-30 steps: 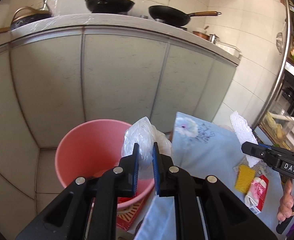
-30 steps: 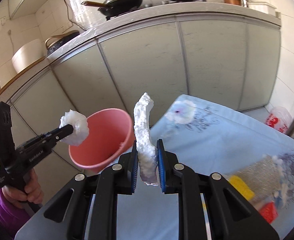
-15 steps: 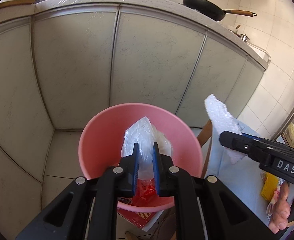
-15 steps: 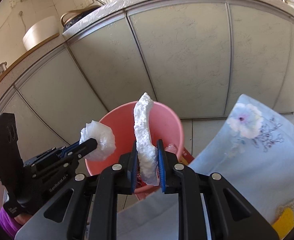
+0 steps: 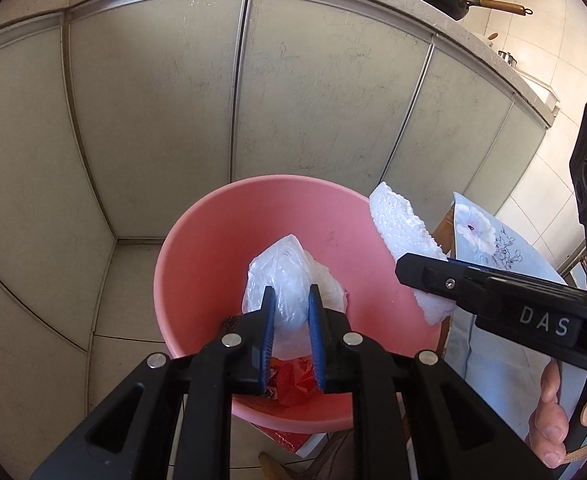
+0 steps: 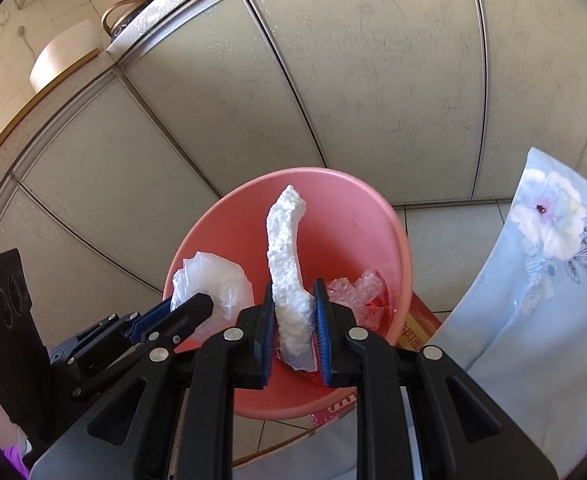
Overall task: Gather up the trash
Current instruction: 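Open both tools to drop the bag and foam strip into the bin, then move both empty tools back over the table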
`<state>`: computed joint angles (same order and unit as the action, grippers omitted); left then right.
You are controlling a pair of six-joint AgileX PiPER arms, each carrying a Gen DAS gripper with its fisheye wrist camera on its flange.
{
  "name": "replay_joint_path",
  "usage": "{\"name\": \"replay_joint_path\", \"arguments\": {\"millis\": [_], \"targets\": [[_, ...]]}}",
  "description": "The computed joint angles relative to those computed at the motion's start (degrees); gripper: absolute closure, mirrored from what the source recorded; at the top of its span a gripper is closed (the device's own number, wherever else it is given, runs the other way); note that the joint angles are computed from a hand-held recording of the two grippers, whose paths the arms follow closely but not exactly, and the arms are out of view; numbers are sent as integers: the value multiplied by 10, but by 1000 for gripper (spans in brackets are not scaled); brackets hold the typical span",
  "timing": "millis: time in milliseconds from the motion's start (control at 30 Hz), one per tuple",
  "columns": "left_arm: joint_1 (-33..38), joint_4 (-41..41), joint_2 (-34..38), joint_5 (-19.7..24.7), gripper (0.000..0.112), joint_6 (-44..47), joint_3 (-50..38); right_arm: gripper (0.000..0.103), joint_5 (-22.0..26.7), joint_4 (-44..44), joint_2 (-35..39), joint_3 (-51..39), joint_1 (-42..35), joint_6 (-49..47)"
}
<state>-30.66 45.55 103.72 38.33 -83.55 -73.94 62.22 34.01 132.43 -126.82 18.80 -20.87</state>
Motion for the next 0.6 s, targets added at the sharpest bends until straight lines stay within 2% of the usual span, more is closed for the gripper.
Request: {"name": "replay_joint_path", "arguments": {"millis": [67,133,233,433,600], "targets": [[1,-6,0,4,92,5,-1,71,10,2,10,-16,-2,7],[5,-15,2,3,87,12,-5,67,11,6,12,-18,-3,8],[6,-20,-1,2,86,14,-4,67,10,3,9,-17,-2,10],[3,-17,-15,-3,82,11,8,66,-20,14,-31,44,-12,-17],[-6,-18,-30,-10,82,7,11,67,-57,26,-88,133,-27,-49]]}}
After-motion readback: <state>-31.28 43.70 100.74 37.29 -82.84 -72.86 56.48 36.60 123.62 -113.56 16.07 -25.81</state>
